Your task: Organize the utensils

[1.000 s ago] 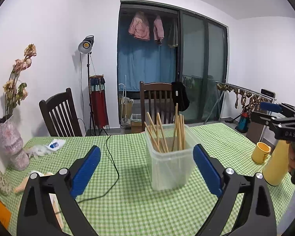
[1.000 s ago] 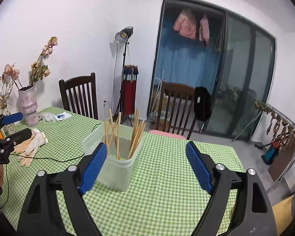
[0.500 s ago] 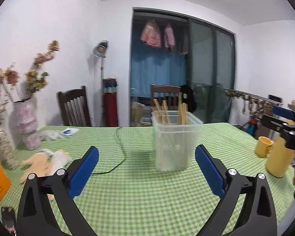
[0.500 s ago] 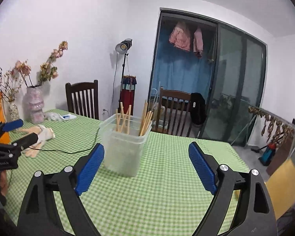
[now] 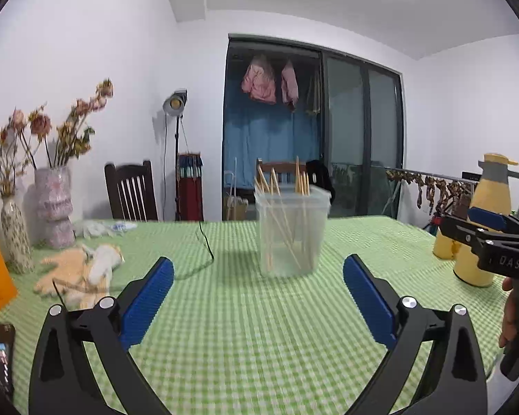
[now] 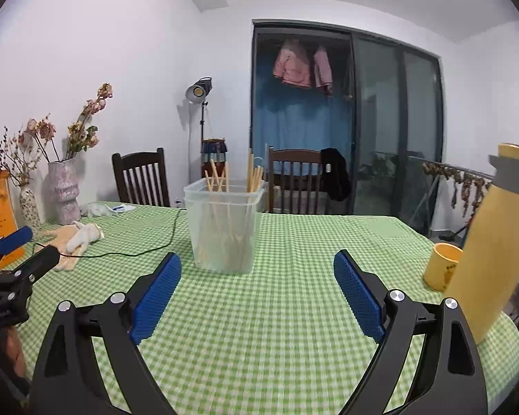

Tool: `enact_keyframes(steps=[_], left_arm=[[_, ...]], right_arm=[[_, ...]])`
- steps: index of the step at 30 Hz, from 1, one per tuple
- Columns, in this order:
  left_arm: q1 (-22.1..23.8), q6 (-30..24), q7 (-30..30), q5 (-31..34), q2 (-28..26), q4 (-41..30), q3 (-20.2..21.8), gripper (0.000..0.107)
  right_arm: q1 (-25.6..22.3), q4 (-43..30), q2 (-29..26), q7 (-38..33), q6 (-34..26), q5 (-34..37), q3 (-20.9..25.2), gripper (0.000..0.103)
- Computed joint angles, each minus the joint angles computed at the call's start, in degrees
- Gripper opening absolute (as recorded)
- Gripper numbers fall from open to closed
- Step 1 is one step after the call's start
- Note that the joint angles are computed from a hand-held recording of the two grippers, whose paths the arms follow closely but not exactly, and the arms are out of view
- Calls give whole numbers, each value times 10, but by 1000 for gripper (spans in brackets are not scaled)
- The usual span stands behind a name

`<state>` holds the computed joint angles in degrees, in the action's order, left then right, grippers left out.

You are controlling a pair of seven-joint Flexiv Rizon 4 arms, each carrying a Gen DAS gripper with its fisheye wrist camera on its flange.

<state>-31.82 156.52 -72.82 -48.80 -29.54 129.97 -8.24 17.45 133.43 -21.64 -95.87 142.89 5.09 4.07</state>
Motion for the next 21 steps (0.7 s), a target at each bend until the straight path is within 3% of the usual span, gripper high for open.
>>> enact_keyframes(steps=[2,6,9,12,17,21], left_arm=[[-11,12,-2,-21,-11,7,-3,95],[-37,88,-31,-44,-44,24,-8,95],[-53,120,-43,-72,-60,36,-24,95],[-68,124,-30,-99,-64,47,-37,95],[-87,161,-34,-101,-84,65,-42,95],[-77,148,-81,-70,-86,89,-49,95]], right_arm=[[3,15,-7,-4,20,6,4,86],[6,46,-16,8,46,17,14,86],[25,73,-45,4,111,58,21,86],[44,93,-73,6,157,97,23,86],[63,119,-81,13,164,115,19,86],[66,142,-88,28,186,119,25,86]])
